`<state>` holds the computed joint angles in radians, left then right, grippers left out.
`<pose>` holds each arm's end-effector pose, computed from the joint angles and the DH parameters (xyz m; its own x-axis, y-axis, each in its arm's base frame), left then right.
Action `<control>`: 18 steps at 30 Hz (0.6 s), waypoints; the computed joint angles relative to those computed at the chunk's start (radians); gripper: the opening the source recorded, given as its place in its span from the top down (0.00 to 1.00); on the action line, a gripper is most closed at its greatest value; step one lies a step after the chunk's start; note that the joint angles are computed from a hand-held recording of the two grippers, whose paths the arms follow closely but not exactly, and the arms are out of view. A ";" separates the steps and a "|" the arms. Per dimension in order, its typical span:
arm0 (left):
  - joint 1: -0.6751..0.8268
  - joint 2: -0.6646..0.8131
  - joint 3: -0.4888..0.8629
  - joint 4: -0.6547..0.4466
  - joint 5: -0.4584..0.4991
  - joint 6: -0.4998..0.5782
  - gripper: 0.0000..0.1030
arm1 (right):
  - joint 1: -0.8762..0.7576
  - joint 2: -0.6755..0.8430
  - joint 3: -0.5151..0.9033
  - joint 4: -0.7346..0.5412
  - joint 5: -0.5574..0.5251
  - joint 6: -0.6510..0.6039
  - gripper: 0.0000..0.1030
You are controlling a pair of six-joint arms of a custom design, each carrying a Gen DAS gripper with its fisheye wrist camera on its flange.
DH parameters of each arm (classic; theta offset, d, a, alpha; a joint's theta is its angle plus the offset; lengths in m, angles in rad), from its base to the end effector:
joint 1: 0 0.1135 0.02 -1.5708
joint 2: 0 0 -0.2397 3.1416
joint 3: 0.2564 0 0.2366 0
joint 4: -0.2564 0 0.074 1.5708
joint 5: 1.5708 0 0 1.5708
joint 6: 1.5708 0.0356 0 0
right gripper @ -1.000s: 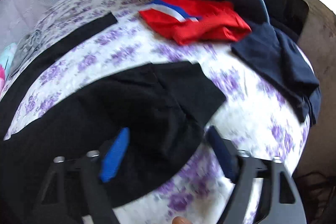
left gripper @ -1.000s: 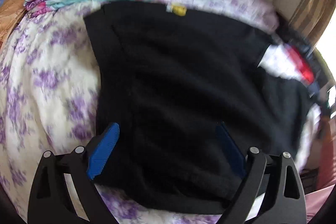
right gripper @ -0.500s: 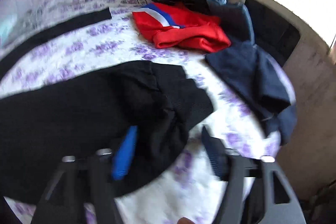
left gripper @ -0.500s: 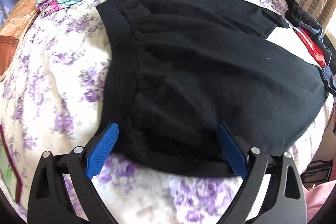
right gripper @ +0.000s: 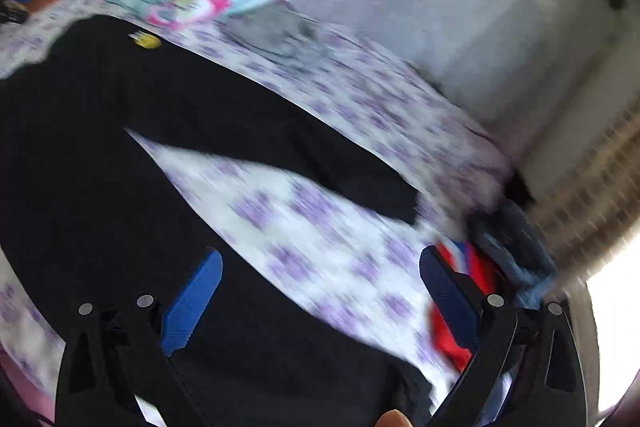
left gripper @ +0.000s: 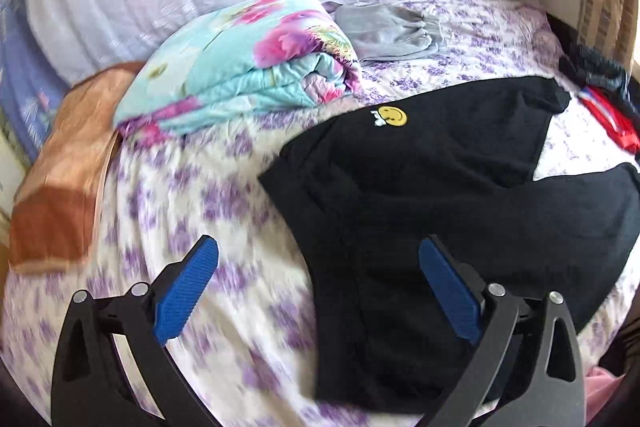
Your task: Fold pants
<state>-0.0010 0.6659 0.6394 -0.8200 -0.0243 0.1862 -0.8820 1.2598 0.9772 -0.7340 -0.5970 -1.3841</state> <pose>0.1345 0.0007 0.2334 -0.7388 0.1858 -0.6478 0.1238 0.9823 0.1406 0.1665 -0.1707 0.2475 -0.5429 -0.6191 -0.5674 -0.4475 0.7850 -0.4284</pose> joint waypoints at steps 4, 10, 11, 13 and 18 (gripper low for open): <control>0.054 0.277 0.097 0.128 0.085 0.127 0.05 | 0.352 0.230 0.303 -0.189 0.057 0.216 0.03; 0.207 0.647 0.292 0.196 0.265 0.267 0.05 | 0.655 0.598 0.650 -0.249 0.163 0.387 0.16; 0.221 0.697 0.324 0.196 0.291 0.287 0.05 | 0.693 0.664 0.709 -0.263 0.183 0.387 0.23; 0.233 0.812 0.397 0.196 0.324 0.333 0.05 | 0.747 0.802 0.852 -0.303 0.208 0.386 0.26; 0.235 1.084 0.601 0.105 0.385 0.419 0.05 | 0.829 0.979 1.034 -0.365 0.265 0.326 0.26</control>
